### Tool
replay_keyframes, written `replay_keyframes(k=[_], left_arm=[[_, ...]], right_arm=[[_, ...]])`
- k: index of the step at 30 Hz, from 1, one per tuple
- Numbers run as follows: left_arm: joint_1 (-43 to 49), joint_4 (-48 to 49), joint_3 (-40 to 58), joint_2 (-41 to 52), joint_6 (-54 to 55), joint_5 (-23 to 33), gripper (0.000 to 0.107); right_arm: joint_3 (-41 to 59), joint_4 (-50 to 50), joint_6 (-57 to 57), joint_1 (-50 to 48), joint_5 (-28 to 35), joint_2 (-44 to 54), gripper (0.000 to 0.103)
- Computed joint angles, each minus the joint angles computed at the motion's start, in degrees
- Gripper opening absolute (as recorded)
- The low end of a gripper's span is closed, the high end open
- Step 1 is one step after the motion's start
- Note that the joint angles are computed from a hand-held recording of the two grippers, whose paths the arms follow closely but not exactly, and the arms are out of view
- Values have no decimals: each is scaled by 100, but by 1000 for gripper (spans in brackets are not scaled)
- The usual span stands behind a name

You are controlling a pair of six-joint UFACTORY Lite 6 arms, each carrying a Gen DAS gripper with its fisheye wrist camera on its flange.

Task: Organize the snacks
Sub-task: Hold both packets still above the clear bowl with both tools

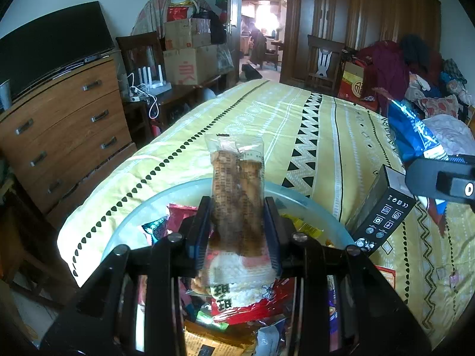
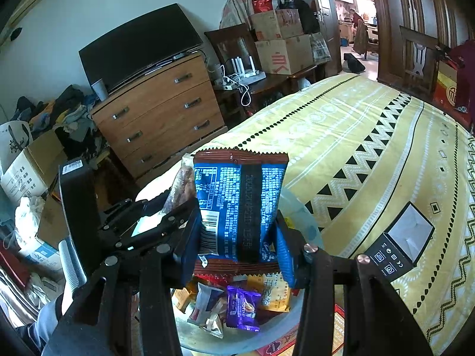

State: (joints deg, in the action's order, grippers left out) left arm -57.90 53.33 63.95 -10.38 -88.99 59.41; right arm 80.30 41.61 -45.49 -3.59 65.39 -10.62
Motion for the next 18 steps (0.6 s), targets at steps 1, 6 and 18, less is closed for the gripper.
replay_keyframes(k=[1,6,18], left_arm=[[2,8,15,20,0,-9,34],[-2,5,48,88,-14,-39,34],[4,78,-75,-56,-94,-50,34]], right_arm=[[-9,1,-4,-2,1,-9,49],[-14,-1,8,-7,20,-18,49],[-3,23,-23,-60,107,-64,49]])
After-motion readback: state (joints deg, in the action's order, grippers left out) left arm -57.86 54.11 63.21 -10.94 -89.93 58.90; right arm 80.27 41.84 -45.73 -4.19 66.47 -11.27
